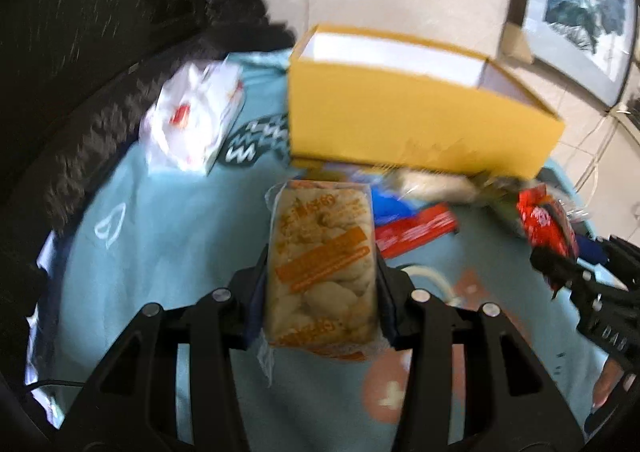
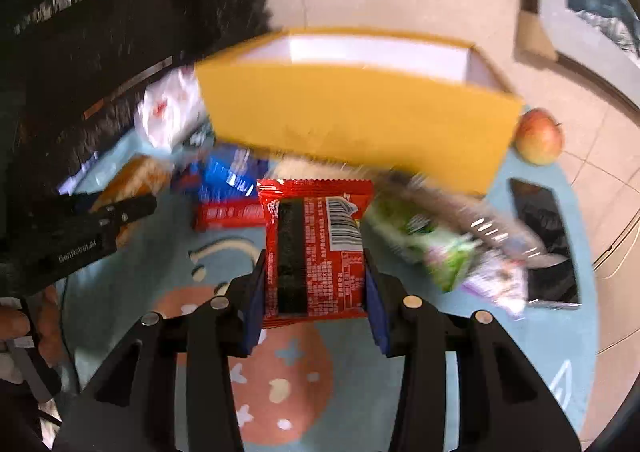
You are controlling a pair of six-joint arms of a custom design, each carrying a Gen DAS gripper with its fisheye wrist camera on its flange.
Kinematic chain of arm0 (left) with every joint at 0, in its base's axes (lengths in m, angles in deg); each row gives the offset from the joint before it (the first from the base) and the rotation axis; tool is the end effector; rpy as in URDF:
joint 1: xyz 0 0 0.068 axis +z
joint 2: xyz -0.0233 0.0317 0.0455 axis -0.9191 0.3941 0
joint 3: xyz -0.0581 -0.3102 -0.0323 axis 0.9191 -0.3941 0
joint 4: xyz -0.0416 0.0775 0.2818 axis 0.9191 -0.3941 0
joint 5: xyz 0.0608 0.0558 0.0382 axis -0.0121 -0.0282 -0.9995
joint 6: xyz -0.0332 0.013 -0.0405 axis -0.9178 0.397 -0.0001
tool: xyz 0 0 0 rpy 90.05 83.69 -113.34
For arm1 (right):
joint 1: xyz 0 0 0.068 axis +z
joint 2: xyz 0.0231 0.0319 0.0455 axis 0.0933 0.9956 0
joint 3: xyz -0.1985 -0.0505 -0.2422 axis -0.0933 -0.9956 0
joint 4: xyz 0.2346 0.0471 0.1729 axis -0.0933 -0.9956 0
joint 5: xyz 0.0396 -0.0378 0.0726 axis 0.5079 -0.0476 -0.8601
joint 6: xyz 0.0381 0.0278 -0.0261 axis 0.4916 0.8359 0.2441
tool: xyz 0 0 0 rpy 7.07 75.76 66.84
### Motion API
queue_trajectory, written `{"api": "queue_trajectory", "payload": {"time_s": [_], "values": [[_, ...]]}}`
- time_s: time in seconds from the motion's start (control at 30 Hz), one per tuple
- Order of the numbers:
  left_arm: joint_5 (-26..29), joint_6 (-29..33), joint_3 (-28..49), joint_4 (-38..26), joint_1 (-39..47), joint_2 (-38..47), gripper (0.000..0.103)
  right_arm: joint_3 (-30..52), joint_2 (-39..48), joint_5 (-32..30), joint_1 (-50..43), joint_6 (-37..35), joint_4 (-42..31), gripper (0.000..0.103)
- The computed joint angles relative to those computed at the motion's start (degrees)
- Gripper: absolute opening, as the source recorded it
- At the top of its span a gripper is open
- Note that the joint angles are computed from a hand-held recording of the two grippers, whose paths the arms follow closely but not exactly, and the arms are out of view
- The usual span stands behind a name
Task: Organize snacks
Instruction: 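Lower both held packs into the yellow box and open both tools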
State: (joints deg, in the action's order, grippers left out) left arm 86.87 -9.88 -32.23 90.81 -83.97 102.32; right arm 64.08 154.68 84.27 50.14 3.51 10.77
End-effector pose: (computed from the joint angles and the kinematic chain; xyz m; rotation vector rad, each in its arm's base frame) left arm 0.2807 -0.0849 0.1063 0.2196 2.3571 -0.1292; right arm 0.2449 0.2234 0.1032 -0.0691 2.3480 0.1777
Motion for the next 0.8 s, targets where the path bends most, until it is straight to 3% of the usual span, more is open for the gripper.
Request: {"api": "queue_trajectory", "payload": {"time_s": [0.17,0.3,0.57,0.77,0.8], "values": [[-1.16,-0.53,1.66,-4.49,-4.05,-7.01,0.046,-6.87,-12.33,2.54,-1.99,-2.47,3.32,0.044],[-3.33,-0.49,8.58,-7.99,-7.10,-7.07,0.046,-7.07,-16.36,2.91,-5.91,-5.70,5.31,0.044],[-3.11,-3.95,25.76,-13.15,-7.69,4.79,0.046,-2.06,-9.72,-4.25,-16.93,-7.90,11.34,0.044],[-2.28,-4.41,39.50,-17.54,-7.13,17.55,0.046,7.70,-0.92,-8.55,-22.33,-9.58,7.88,0.044],[-2.05,-4.86,41.31,-18.43,-7.00,19.21,0.050,9.30,0.71,-9.55,-23.06,-9.39,7.00,0.046]]}}
